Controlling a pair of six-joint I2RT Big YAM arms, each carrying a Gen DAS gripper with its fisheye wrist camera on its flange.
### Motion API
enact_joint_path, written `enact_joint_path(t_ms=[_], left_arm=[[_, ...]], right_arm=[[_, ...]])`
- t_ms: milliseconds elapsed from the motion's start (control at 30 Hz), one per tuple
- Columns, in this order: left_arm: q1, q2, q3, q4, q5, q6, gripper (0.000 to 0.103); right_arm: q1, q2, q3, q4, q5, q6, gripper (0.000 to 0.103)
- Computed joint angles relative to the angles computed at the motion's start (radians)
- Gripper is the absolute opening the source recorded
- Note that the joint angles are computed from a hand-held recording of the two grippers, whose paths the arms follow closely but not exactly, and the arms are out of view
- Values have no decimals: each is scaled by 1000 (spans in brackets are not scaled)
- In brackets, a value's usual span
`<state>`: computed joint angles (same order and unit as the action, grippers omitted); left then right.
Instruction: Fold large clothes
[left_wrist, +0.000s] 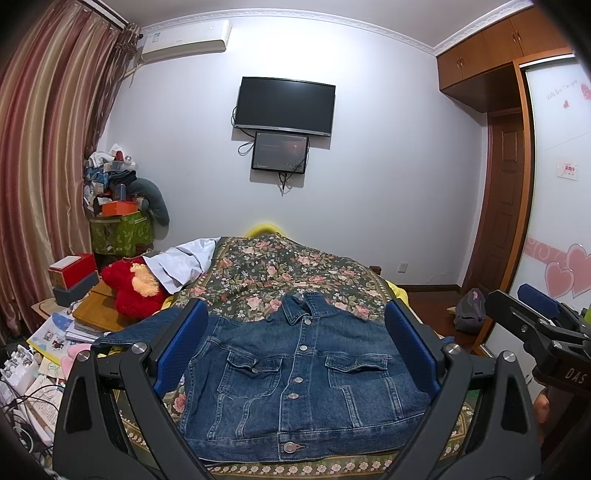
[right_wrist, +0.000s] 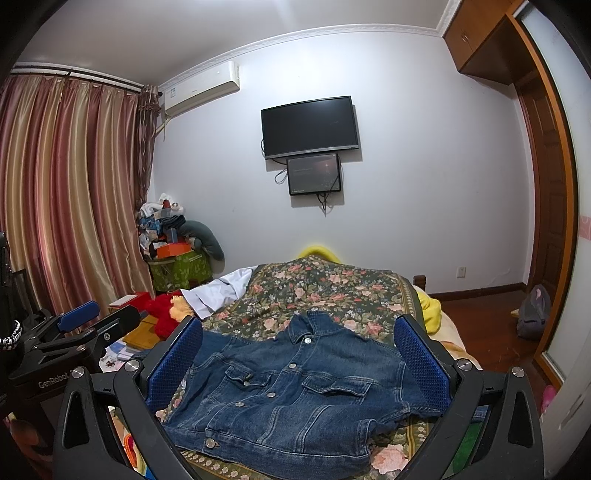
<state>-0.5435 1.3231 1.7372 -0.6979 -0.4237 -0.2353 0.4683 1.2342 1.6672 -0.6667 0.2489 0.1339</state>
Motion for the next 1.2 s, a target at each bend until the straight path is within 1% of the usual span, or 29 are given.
enact_joint_path(t_ms=[200,233,433,500,767,833,1000,1100,1200], left_arm=[[-2,-5,-9,12,-1,10,97],[-3,-6,-11,15,-1,11,97],[-4,-9,-19,18,-3,6,97],[-3,-8,-18,17,-4,3,97],[15,6,-12,20,0,4,98],[29,10,-13,24,5,6,98],[90,39,5,12,47,7,97],[137,65,22,4,58,0,97],[194,103,53,-26,81,-17,97]], right_arm=[[-2,-3,-5,2,-2,0,103],[2,7,12,-6,2,2,103],[5,10,19,-12,6,1,103],[-7,9,16,-11,-5,0,103],[-12,32,24,-18,-14,3,103],[-13,54,42,-24,-19,1,103],[-16,137,116,-45,-47,4,103],[-20,211,193,-74,-84,24,103],[-18,299,293,-112,-98,28,103]])
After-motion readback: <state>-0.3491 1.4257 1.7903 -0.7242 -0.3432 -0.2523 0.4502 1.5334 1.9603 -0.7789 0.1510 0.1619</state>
